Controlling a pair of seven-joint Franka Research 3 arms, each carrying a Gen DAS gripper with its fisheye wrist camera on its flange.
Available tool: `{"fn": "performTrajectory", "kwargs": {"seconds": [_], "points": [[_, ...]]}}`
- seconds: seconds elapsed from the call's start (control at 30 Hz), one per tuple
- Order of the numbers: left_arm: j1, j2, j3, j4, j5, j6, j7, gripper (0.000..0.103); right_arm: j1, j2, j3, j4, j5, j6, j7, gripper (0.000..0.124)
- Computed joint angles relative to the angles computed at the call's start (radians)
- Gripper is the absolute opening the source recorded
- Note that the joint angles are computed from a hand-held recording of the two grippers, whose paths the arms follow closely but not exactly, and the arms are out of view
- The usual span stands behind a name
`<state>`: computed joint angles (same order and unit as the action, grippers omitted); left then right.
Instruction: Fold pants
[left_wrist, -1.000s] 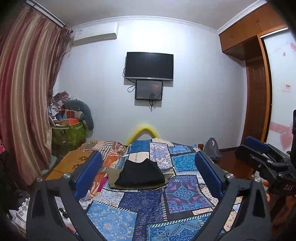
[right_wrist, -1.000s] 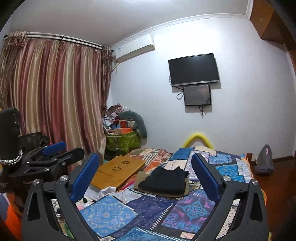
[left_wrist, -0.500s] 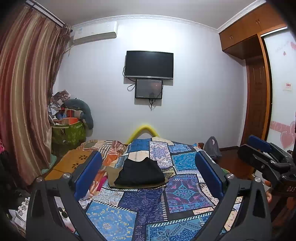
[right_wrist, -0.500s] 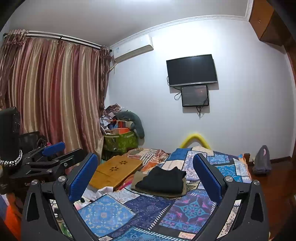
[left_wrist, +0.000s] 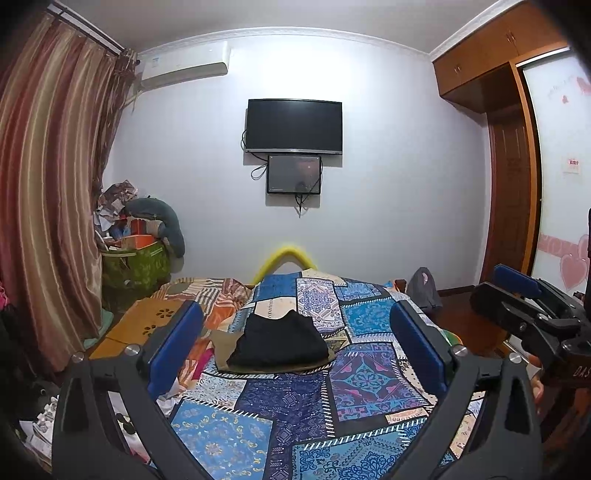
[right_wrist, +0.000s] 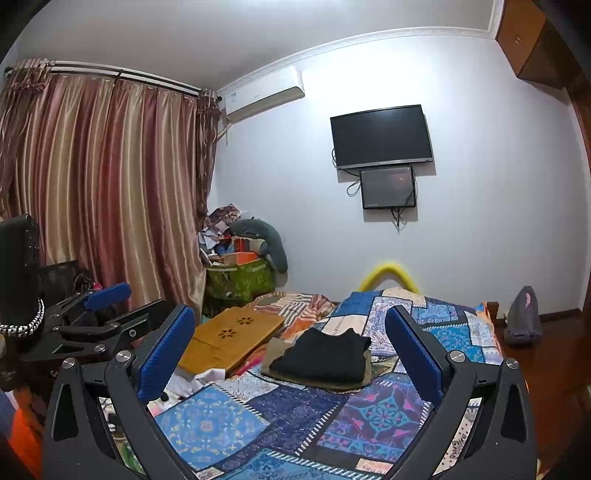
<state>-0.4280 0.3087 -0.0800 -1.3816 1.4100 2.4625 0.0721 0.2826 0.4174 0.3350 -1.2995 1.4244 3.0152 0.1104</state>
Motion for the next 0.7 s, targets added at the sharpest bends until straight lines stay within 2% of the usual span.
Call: {"fn": "performTrajectory", "kwargs": {"seconds": [0.7], "points": [[0.011, -0.002, 0.002, -0.006, -0.022, 0.027, 0.011, 0.102, -0.002, 0.002, 0.006, -0.01, -0.054, 0.017, 0.041, 0.102]]}}
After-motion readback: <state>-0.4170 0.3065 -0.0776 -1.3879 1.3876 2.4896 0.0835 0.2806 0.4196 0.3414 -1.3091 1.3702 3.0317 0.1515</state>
